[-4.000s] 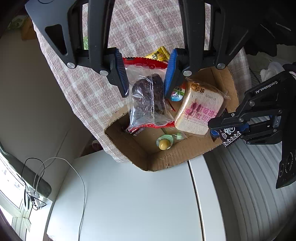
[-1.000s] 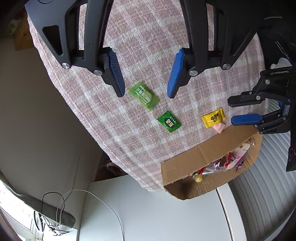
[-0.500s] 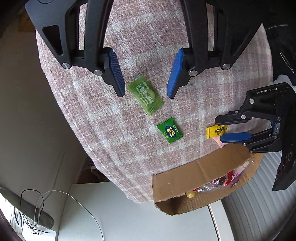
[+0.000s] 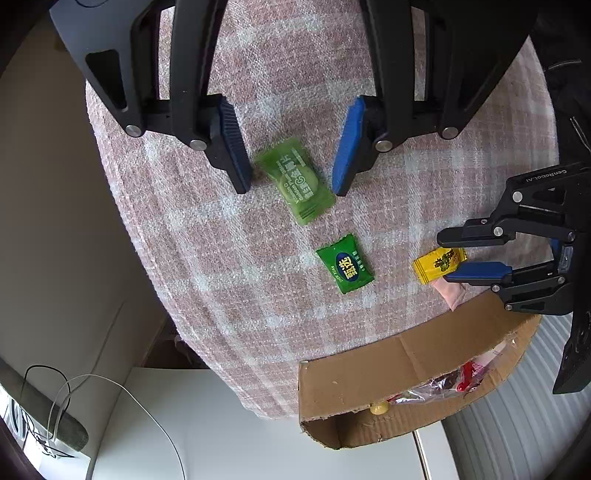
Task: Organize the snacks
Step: 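Move the right tool to the light-green rectangular candy and close on it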
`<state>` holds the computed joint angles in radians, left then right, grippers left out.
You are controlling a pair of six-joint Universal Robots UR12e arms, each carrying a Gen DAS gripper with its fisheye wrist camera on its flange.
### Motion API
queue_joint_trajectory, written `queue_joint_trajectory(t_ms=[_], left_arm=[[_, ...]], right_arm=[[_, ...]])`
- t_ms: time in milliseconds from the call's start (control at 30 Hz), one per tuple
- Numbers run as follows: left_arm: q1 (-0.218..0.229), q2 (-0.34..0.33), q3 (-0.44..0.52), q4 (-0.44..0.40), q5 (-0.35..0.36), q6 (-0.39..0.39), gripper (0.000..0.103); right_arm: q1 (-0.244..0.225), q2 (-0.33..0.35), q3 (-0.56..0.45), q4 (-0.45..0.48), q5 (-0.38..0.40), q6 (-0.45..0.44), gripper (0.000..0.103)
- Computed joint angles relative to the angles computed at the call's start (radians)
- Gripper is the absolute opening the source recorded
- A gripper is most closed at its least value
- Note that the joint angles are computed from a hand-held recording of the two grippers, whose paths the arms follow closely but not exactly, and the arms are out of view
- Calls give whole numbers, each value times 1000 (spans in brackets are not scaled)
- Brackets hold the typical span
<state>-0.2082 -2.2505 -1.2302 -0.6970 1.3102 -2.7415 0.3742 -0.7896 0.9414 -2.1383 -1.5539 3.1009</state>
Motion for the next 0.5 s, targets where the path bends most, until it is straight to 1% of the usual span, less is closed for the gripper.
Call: queue_joint_trajectory(t_ms=[133, 200, 333, 500], left_arm=[[-4, -6, 2, 12, 0, 17, 25], [-1, 6, -14, 17, -7, 22, 25], [4, 20, -32, 24, -24, 22, 25], [17, 33, -47, 26, -67, 23, 25]], right_arm=[[8, 11, -33, 53, -18, -11, 28], [12, 15, -43, 71, -30, -9, 23], [16, 12, -43, 83, -46, 20, 23], [21, 7, -39, 93, -67, 61, 22]])
